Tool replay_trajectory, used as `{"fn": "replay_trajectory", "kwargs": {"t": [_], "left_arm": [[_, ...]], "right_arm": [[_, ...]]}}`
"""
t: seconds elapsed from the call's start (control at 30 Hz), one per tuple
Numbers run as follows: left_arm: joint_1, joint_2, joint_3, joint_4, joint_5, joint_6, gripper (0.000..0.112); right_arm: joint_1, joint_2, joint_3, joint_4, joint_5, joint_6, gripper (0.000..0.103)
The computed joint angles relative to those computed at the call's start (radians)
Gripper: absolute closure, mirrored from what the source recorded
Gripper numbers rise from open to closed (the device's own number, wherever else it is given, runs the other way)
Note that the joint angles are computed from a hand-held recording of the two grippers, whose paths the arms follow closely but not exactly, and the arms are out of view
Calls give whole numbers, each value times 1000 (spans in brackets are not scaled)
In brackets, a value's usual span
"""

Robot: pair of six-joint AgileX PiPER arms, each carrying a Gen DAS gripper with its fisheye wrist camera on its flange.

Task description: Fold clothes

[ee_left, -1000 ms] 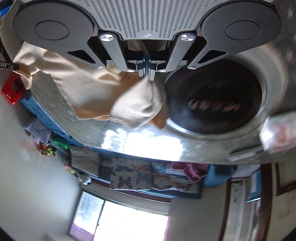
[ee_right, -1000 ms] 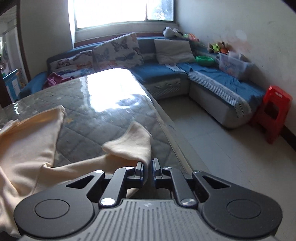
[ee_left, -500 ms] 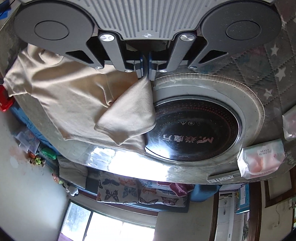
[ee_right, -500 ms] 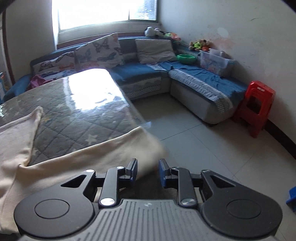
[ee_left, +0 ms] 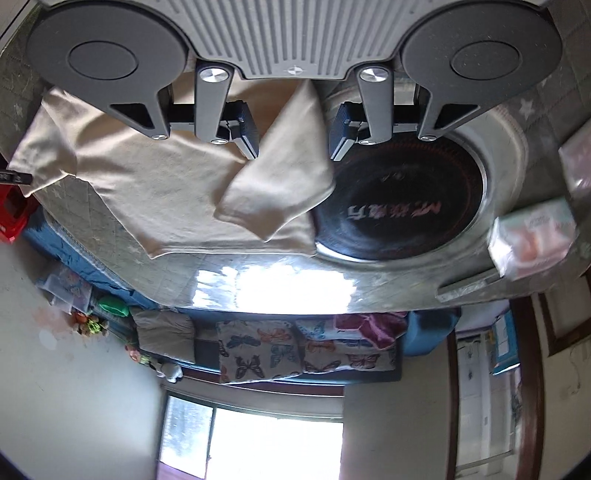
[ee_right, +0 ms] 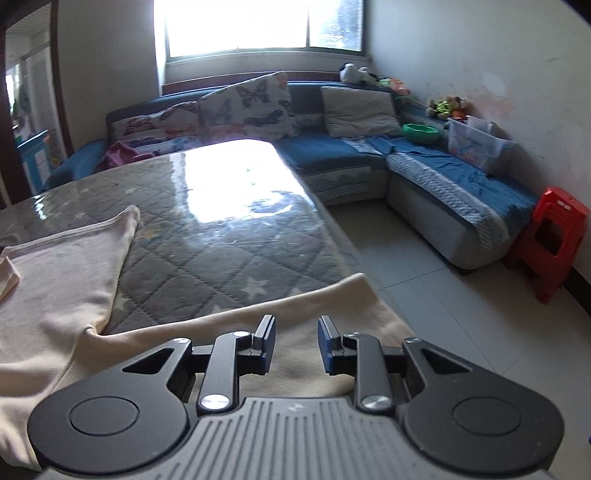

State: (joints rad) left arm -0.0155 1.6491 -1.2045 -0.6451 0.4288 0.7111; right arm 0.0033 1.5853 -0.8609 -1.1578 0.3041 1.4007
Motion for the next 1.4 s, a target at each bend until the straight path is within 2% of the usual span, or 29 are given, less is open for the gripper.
{"fn": "replay_trajectory", "kwargs": {"t": [0.17,0.23,0.43,0.6,0.63,0.7,0.77,0.8,0.97,1.17,1.27,1.4], "left_arm": [[-73,108,-108,89,-20,-86,68],[-101,160,-163,142,-20,-135,68],[-176,300,-306,273,-11,-224,68],[-207,386,-385,367,2,-298,69],[-208,389,-379,356,-16,-282,71],[-207,389,-365,343,-49,-252,93],[-192,388,-359,286,-58,-206,106],[-180,384,-354,250,-60,-189,108],[-83,295,-261,-58,-108,16,109],[78,144,-122,-349,-125,210,109],[170,73,-42,-478,-116,308,109],[281,8,61,-573,-91,401,109]], "right_arm": [[-19,79,-68,100,-30,-76,77],[-17,87,-66,21,-28,6,73],[-6,79,-22,-203,-28,232,71],[-1,74,-16,-222,-22,251,70],[-1,74,-18,-214,-21,241,70],[1,75,-23,-194,-17,217,70],[2,76,-26,-181,-14,203,70],[6,76,-31,-166,-7,188,70],[21,50,-20,-146,-3,163,69],[73,4,1,-158,7,167,70],[105,-13,-1,-152,13,153,69],[140,-29,-12,-99,10,86,69]]}}
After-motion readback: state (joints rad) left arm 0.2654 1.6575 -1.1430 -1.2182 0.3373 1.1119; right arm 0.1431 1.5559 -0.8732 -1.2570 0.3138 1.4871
